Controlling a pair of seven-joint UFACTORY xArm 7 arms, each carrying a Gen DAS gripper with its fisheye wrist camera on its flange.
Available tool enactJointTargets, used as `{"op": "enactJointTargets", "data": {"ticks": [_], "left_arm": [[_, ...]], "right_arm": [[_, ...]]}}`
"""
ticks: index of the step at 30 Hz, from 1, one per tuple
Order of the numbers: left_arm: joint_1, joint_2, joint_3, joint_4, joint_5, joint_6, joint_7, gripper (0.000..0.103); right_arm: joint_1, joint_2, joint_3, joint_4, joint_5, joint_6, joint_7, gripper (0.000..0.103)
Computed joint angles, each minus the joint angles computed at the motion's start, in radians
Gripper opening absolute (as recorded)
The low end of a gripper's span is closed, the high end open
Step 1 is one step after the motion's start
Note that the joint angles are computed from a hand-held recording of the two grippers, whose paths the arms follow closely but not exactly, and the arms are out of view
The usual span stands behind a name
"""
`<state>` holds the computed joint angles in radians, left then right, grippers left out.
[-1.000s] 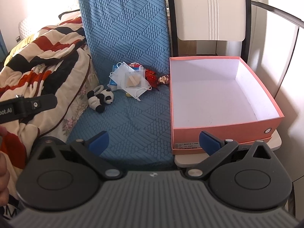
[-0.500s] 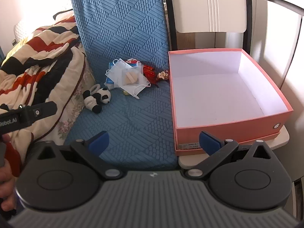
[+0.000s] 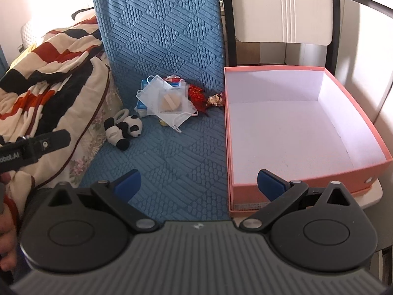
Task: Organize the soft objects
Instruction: 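Move the right tool toward the red foil tea packet while the left tool approaches the panda plush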
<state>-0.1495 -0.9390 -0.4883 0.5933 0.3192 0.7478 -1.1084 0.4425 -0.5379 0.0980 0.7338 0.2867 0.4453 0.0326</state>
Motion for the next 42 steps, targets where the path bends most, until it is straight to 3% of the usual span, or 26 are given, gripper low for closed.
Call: {"op": "enactJointTargets", "data": {"ticks": [25, 42], "left_arm": [[0.078, 0.156, 0.038, 0.000, 0.069, -0.086, -0.014, 0.103], [0.148, 0.386, 0.089, 0.040, 0.196, -0.206, -0.049, 0.103]], "right_arm": [[-0.021, 0.272, 0.021, 0.210, -0.009, -0.072, -0.050, 0.103], [-0.064, 0.549, 0.079, 0.431, -0.049, -0.075, -0.034, 0.103]]}}
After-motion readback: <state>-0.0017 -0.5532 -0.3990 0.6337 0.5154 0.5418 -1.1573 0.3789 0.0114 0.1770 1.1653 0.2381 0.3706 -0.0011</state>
